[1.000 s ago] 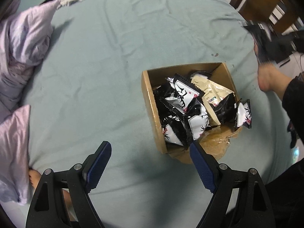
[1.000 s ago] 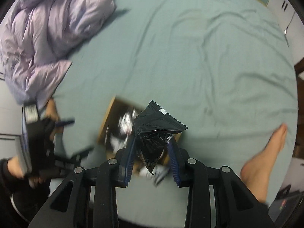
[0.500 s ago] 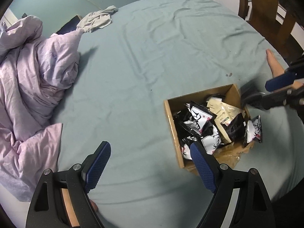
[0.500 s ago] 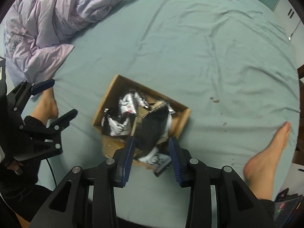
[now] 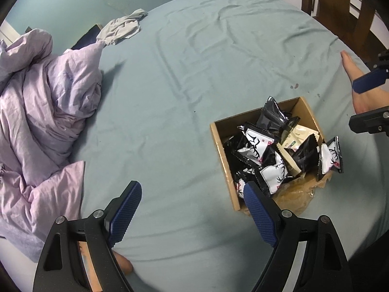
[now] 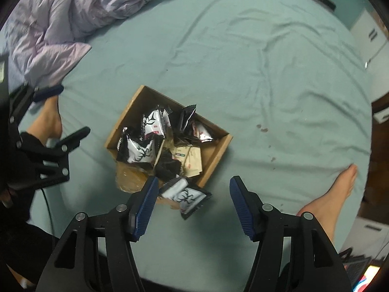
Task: Organize snacks
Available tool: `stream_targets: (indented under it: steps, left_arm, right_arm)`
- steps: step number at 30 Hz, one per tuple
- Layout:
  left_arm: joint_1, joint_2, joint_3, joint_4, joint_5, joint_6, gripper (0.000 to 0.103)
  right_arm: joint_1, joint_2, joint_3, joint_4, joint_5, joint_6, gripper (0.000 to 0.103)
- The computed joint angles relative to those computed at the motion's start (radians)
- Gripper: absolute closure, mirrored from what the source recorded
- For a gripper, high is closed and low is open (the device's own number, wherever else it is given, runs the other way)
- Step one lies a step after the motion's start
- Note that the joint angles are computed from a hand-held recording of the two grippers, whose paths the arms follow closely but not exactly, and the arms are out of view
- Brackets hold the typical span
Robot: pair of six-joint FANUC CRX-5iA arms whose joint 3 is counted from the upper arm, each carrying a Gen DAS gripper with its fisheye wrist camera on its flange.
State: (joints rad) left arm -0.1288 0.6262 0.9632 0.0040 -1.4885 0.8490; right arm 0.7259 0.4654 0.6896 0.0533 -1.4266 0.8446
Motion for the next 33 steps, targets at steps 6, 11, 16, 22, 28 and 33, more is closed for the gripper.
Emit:
stream_targets:
  steps: [6,11,16,22,28,33]
  left_arm:
    - [-0.005,-0.007,-0.004,-0.012,0.006,0.012,0.016]
    - [-0.004,-0.03,-0.038,-0.013,0.039,0.006,0.016]
    - [-0.006,-0.03,-0.04,-0.008,0.035,-0.011,0.016]
    - [-0.014,-0.054,-0.086,-0.006,0.058,-0.046,0.016]
    - [-0.025,-0.094,-0.155,-0.018,0.112,-0.089,0.016]
    - [-0.028,-0.089,-0.148,-0.024,0.101,-0.093,0.016]
  right_arm:
    - [0.053,-0.017,-0.046,0.085,-0.008,0.04,0.043]
    - [0.075,-0.021,-0.061,0.114,-0.016,0.062,0.043]
    - [0.078,-0.016,-0.058,0.122,-0.027,0.068,0.043]
    - [0.073,-0.006,-0.042,0.115,-0.039,0.076,0.043]
    - [0.068,-0.006,-0.037,0.101,-0.043,0.09,0.043]
    - [0.068,-0.008,-0.039,0.097,-0.045,0.094,0.043]
